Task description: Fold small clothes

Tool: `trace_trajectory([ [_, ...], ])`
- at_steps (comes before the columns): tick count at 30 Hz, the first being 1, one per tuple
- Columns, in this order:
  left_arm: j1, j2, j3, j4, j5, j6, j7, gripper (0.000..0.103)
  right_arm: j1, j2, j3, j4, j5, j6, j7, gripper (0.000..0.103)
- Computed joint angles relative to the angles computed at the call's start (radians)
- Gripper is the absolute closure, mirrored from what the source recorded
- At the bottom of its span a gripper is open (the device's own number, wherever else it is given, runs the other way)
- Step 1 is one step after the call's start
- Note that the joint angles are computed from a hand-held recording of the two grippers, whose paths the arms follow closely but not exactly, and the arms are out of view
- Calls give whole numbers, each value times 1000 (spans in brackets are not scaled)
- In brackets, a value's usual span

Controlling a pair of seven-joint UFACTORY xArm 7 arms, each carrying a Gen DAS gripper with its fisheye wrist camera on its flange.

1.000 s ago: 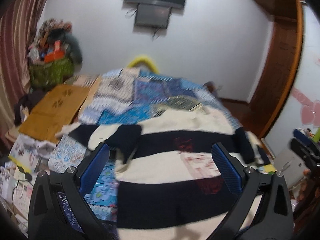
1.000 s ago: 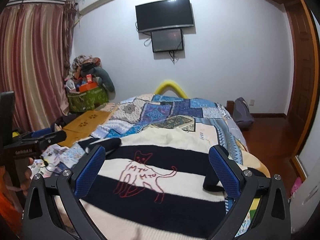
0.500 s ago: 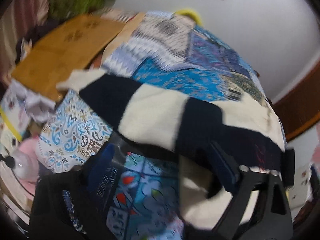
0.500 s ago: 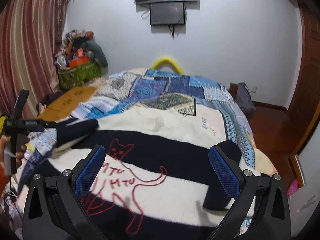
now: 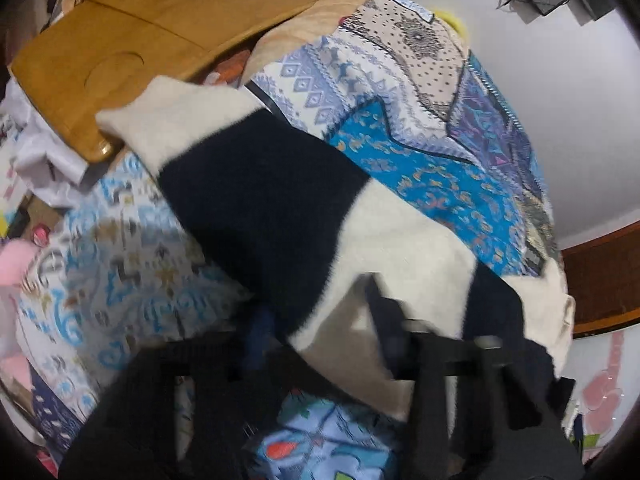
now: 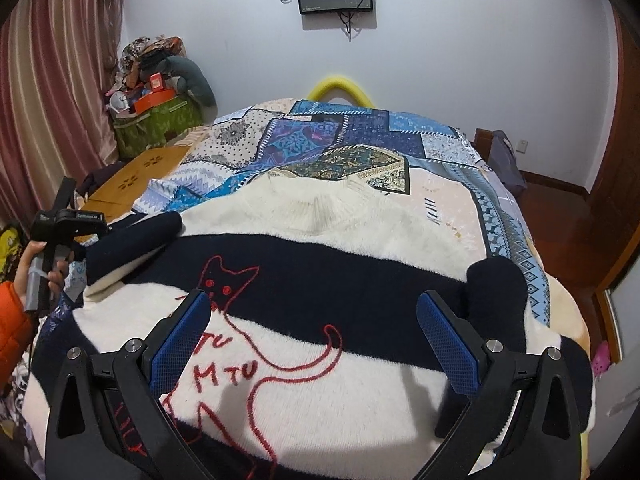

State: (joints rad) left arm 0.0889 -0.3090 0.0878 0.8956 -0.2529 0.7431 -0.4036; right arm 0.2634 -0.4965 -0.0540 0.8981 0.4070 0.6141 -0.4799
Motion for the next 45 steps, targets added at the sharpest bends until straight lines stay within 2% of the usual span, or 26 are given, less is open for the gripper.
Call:
trace_trajectory([
  [1,4,16,-2,16,15,12,-5,95,2,9,-2,7,2,-1,-3,1],
  [3,4,29,2,30,17,18,14,96,1,12,-1,13,2,0,-4,1],
  [7,6,18,-51,76,147,32,-1,97,-7,18,2,22,-4,-3,0,1],
  [10,-61,-22,-36,106,53,15,89,97,-17,17,-3,26,-13,1,-4,1],
  [14,-115,-49,-79,175,62,3,127,97,-38,26,0,34,-42,10,-4,1],
  [19,-215,-33,-116,277,15,-3,190,97,-100,40,16,19,-122,-8,28,2],
  [24,-267,50,-189,366,80,5,179,97,-168,77,-1,20,-191,23,67,4],
  [26,-289,99,-204,401,84,27,167,97,-191,89,-16,18,-207,46,62,15],
  [28,-311,136,-210,418,62,40,158,97,-202,105,-42,28,-195,94,41,46],
  [29,-322,150,-214,423,52,43,154,97,-199,115,-73,37,-154,130,13,52],
  [31,-341,174,-226,429,58,48,150,97,-216,120,-101,43,-100,163,-10,72],
  [34,-366,197,-251,433,120,63,132,97,-251,113,-115,47,-54,180,-19,80],
  [39,-396,193,-261,417,158,90,143,96,-292,74,-93,40,-89,192,8,78],
  [41,-404,176,-259,401,155,92,164,90,-289,48,-95,43,-87,211,5,68],
  [43,-406,133,-246,363,120,86,191,78,-274,21,-103,46,-69,225,-17,57],
  [45,-398,91,-245,333,130,80,179,71,-246,-4,-111,55,-38,239,-49,50],
])
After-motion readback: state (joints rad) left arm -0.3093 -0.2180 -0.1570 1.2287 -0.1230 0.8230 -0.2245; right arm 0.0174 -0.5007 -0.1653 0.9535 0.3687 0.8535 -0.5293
